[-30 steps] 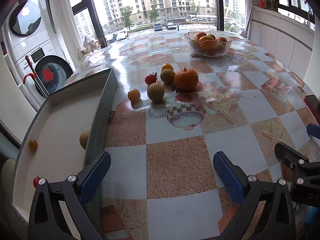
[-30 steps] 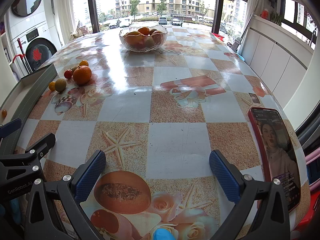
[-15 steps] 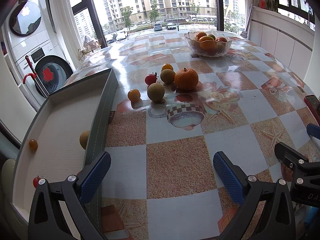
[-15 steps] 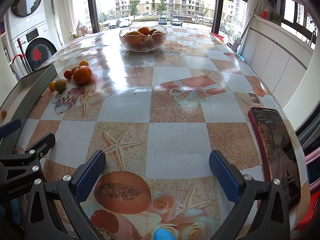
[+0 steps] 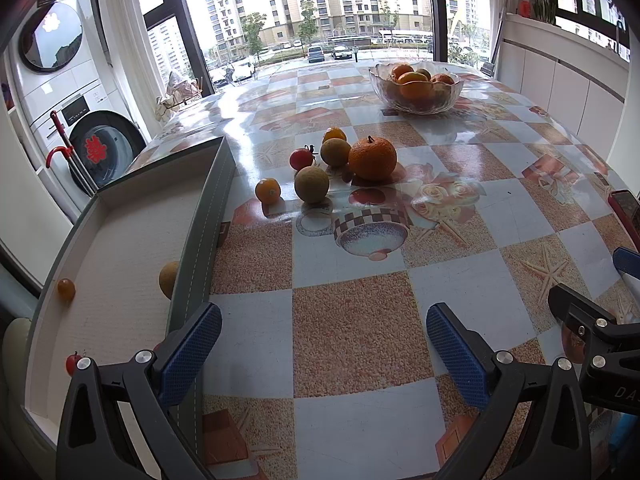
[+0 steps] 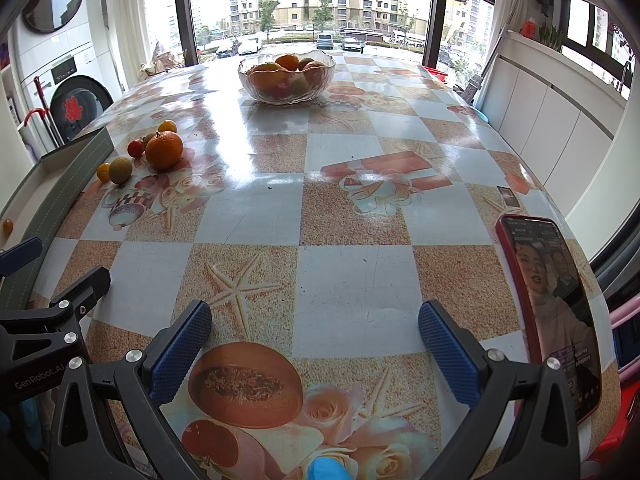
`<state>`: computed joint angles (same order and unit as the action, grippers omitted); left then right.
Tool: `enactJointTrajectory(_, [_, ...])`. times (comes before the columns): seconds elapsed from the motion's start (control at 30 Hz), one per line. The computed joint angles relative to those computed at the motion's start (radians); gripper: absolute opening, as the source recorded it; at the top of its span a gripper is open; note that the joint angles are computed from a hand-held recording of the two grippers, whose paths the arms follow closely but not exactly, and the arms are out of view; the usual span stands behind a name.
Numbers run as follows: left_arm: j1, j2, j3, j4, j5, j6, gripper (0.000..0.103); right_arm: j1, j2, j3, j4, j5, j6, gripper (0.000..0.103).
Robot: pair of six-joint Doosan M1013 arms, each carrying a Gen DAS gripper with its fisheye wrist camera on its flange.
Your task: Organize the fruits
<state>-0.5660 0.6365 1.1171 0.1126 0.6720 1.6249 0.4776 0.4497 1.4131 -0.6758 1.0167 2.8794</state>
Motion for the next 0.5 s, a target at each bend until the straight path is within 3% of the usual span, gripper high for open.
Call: enactJointTrajectory(0.5, [0.0,0.0,0.001,-0.002,0.0,0.001,0.103,-0.007,0.004,-0.013,0.033,0.01,-0.029,0.103])
